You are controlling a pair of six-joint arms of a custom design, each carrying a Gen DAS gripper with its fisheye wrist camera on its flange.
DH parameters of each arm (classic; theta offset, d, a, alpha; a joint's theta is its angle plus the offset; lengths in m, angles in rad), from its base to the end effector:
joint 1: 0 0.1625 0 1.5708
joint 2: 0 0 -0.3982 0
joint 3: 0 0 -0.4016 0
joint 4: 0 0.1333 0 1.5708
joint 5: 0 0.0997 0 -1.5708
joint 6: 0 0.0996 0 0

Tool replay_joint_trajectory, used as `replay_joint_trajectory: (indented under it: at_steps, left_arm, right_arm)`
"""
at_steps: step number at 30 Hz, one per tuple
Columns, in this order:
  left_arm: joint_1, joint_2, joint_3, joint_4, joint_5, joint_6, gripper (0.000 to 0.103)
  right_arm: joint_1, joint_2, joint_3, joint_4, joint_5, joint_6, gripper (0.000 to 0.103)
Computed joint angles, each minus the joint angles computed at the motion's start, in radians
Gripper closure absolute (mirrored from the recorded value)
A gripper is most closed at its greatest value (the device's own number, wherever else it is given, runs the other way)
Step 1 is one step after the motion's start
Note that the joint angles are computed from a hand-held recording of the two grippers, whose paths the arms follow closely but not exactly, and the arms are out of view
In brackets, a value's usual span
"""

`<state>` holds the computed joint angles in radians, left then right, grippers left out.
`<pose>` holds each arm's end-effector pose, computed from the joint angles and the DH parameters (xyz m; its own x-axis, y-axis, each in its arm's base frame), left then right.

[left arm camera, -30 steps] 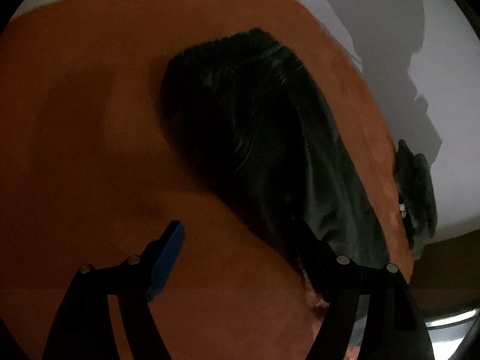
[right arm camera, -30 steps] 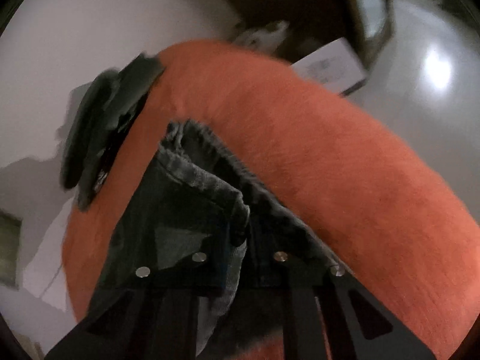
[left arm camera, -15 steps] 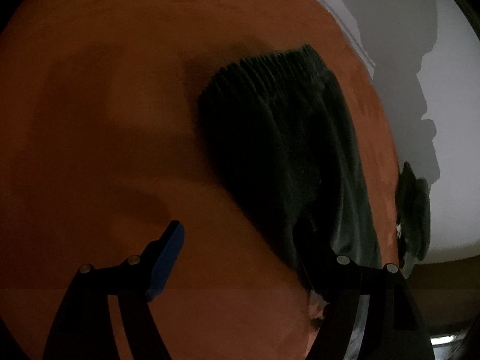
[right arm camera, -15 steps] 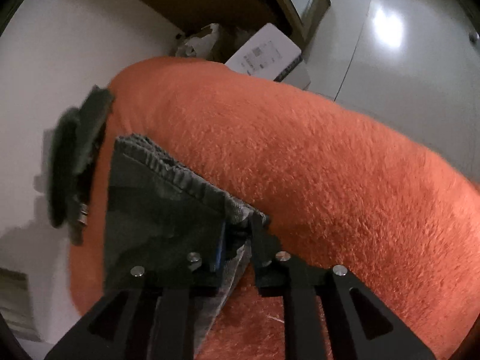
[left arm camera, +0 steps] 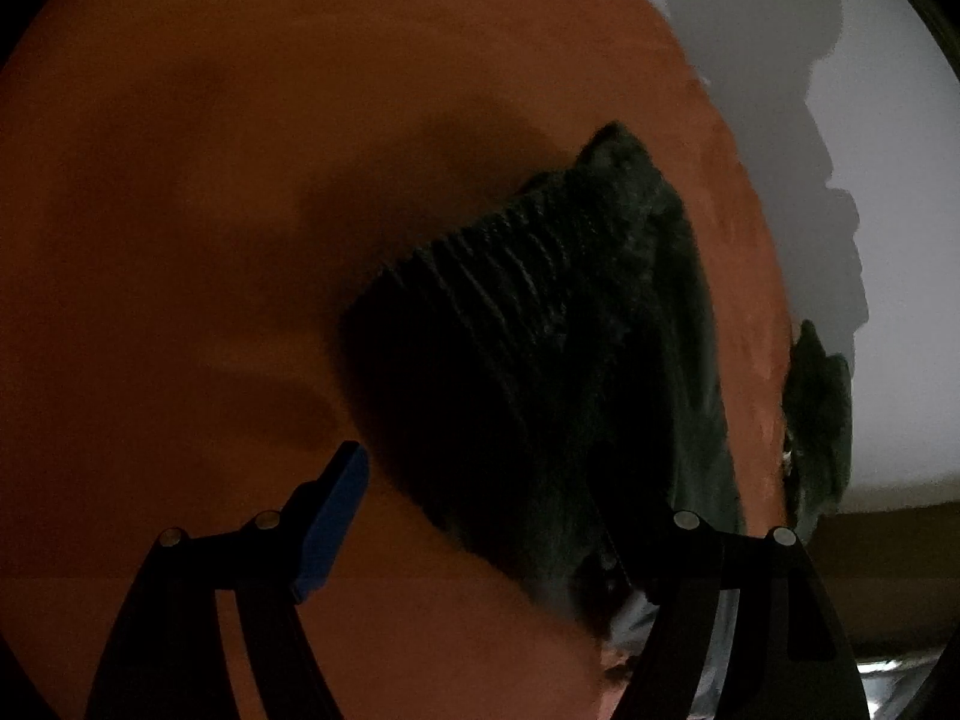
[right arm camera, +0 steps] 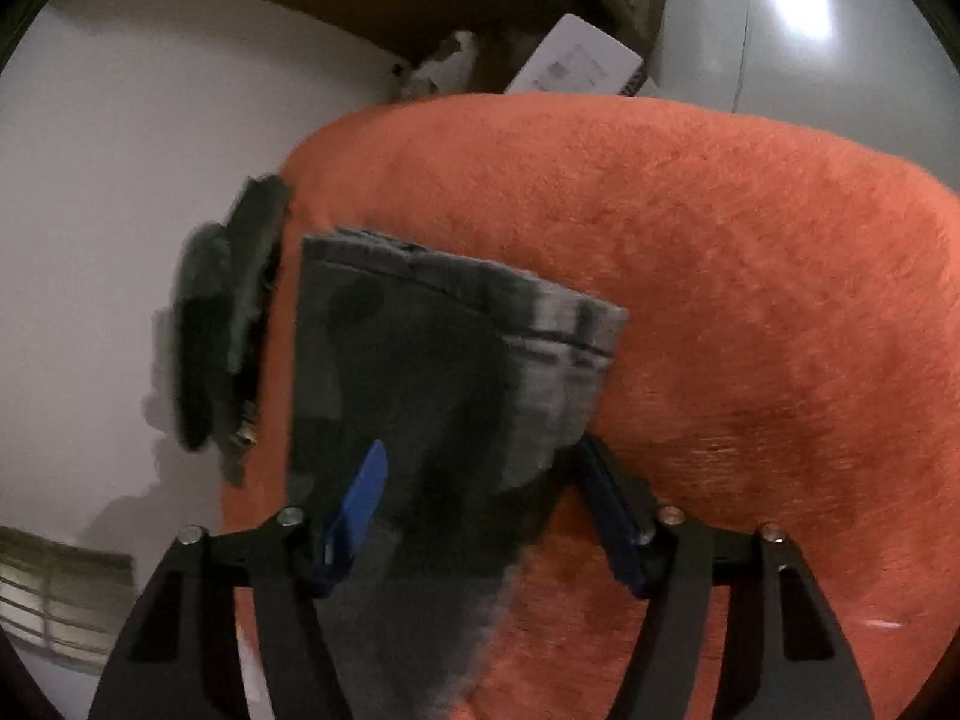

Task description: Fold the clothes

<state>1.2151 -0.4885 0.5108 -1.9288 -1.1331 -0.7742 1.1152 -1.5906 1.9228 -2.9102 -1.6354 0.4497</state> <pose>-0.1409 -0.8832 0.2881 -0.8717 -0.4869 -0.0558 -0.3925 0.7618 -0.5153 -0.1100 -0.5129 0.4608 -0.6832 0.6481 -0.3364 0.5908 0.2199 -0.7763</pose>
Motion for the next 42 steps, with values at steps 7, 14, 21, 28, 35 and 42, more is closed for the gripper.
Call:
replay_joint_trajectory:
  at_steps: [7, 14, 21, 28, 35, 42]
  left_arm:
    - [0.007, -0.092, 0.169, -0.127, 0.028, -0.114, 0.063]
    - [-0.037, -0.204, 0.218, -0.104, 0.004, -0.068, 0.076]
    - [-0.071, -0.361, 0.304, -0.020, -0.010, 0.041, 0.076]
    - [0.049, -0.492, 0.604, -0.069, -0.068, -0.038, 0.072]
    - [0.073, -0.596, 0.764, -0.208, -0.122, -0.048, 0.051]
    - [-0.065, -0.747, 0.906, -0.186, 0.094, -0.085, 0.042]
  right_arm:
    - [0.089, 0.056, -0.101, 0.102, -0.202, -0.061, 0.094]
    - [0.198, 0.022, -0.192, 0.189, -0.242, -0.107, 0.096]
    - [0.292, -0.040, -0.262, 0.370, -0.266, -0.097, 0.097]
    - [0.147, -0.062, -0.105, 0.318, -0.277, -0.137, 0.097]
    - [0.081, -0.119, -0.001, 0.282, -0.250, -0.171, 0.088]
    - [0.241, -0.246, 0.156, 0.223, -0.491, 0.182, 0.057]
